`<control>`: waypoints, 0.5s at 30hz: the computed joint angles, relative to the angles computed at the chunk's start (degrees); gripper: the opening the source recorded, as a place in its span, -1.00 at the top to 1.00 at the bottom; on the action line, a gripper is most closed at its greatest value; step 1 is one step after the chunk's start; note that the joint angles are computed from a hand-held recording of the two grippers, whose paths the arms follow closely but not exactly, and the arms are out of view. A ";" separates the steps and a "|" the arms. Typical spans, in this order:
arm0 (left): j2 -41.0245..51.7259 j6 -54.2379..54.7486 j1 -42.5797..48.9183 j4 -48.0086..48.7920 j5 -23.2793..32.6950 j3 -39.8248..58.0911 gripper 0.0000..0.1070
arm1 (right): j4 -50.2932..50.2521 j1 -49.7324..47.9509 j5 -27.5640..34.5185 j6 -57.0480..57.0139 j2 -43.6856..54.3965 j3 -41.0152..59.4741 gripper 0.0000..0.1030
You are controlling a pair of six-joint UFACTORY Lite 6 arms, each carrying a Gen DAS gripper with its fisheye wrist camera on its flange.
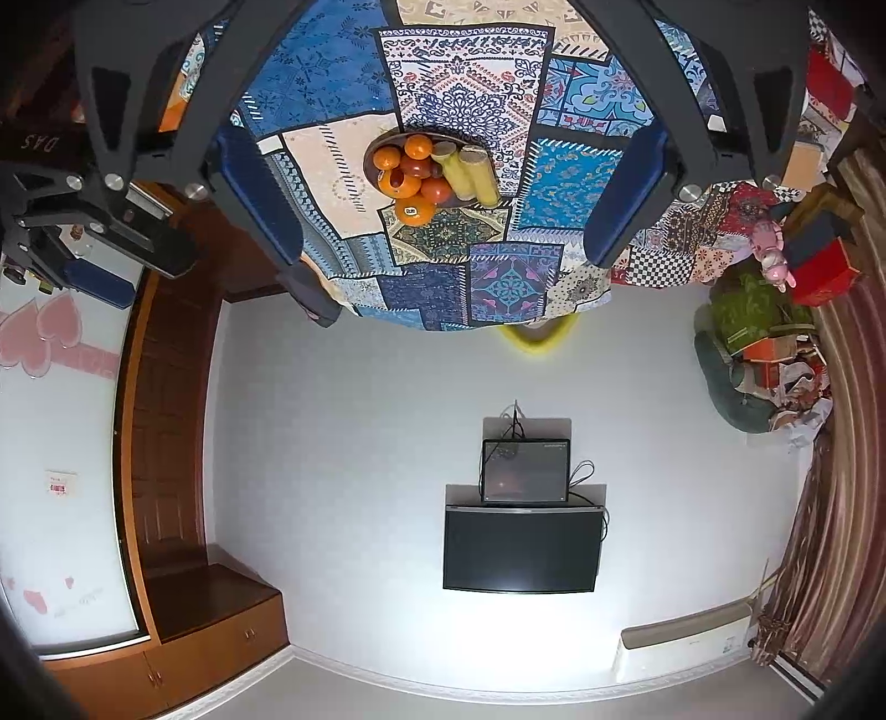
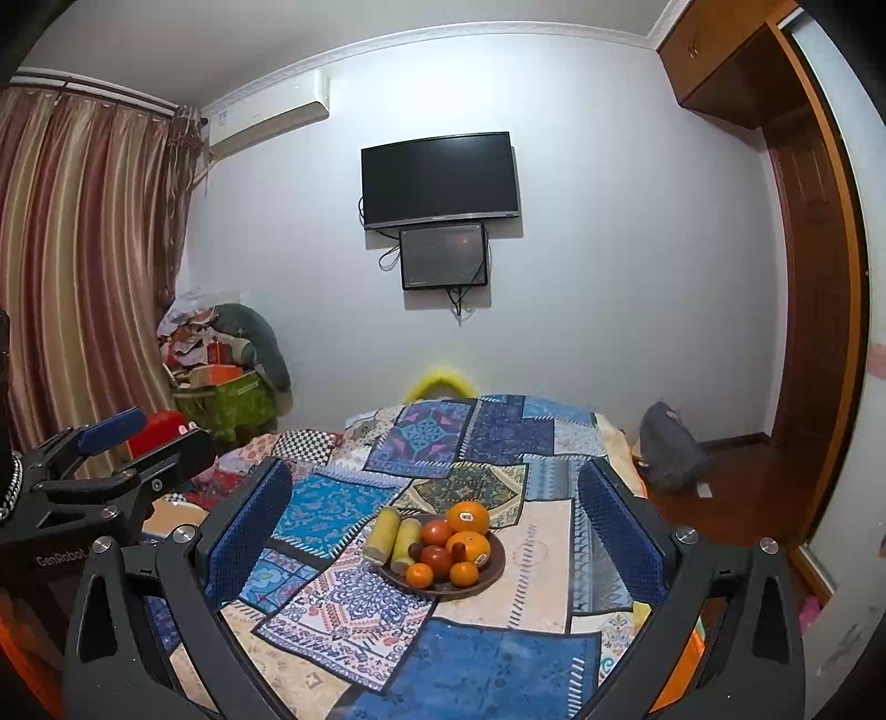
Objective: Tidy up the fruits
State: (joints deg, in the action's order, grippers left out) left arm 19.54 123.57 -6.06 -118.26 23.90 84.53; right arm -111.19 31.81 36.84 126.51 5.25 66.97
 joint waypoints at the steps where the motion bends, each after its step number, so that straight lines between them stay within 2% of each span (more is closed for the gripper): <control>1: -0.05 -0.29 -0.01 0.23 0.02 -0.01 -0.92 | 0.05 0.10 0.18 -0.09 -0.11 -0.06 -1.00; 15: 0.16 0.56 -0.01 0.01 0.25 -0.01 -0.92 | 0.65 0.74 1.74 -0.19 0.12 0.40 -1.00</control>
